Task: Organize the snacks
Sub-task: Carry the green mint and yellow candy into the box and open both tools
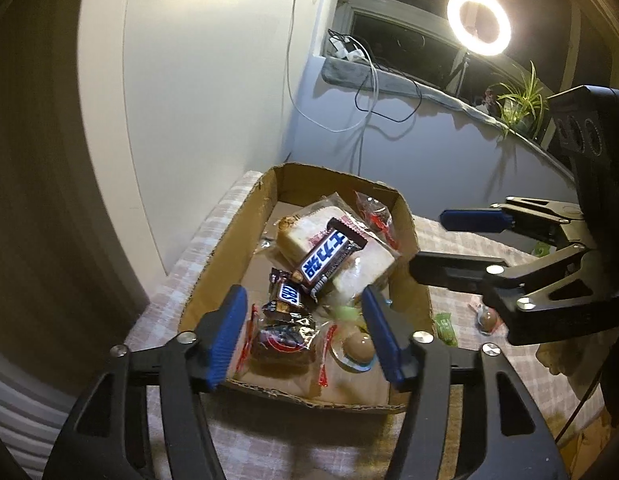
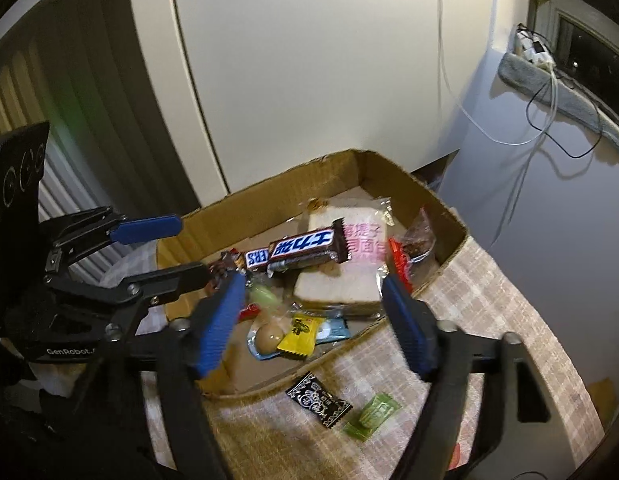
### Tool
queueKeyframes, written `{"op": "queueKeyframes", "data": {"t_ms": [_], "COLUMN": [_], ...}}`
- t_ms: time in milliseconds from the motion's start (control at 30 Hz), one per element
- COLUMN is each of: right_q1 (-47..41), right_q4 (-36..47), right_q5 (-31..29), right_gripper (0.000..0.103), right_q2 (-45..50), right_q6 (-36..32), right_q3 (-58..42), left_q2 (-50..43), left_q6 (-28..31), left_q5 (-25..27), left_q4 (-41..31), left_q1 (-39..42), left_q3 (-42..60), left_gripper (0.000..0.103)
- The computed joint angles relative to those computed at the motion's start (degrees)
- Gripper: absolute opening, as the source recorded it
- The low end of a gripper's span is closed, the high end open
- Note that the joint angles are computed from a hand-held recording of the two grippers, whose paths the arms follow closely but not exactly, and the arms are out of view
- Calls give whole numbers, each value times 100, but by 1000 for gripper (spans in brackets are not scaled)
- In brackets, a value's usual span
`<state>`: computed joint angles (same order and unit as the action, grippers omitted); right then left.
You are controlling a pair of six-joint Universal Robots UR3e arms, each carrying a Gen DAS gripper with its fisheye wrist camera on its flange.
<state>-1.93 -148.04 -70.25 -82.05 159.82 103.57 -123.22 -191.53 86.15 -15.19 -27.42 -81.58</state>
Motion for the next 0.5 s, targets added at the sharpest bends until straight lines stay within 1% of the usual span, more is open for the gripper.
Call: {"op": "queueKeyframes", "data": {"t_ms": [267,500], "right_q1": [-206,-654], "right_q4": [29,133], "right_q5": [-30,59], "right_gripper": [81,81], "right_q2": [-231,-750], "right_q6": [-23,-247], "right_q3": [187,683], "left_q2": [12,-18], "left_q6": [-8,3], "left_q5": [16,4], "left_q4": [24,17], "left_q1": [-18,-139], "left_q3": [-18,77], "left_gripper": [65,65]}}
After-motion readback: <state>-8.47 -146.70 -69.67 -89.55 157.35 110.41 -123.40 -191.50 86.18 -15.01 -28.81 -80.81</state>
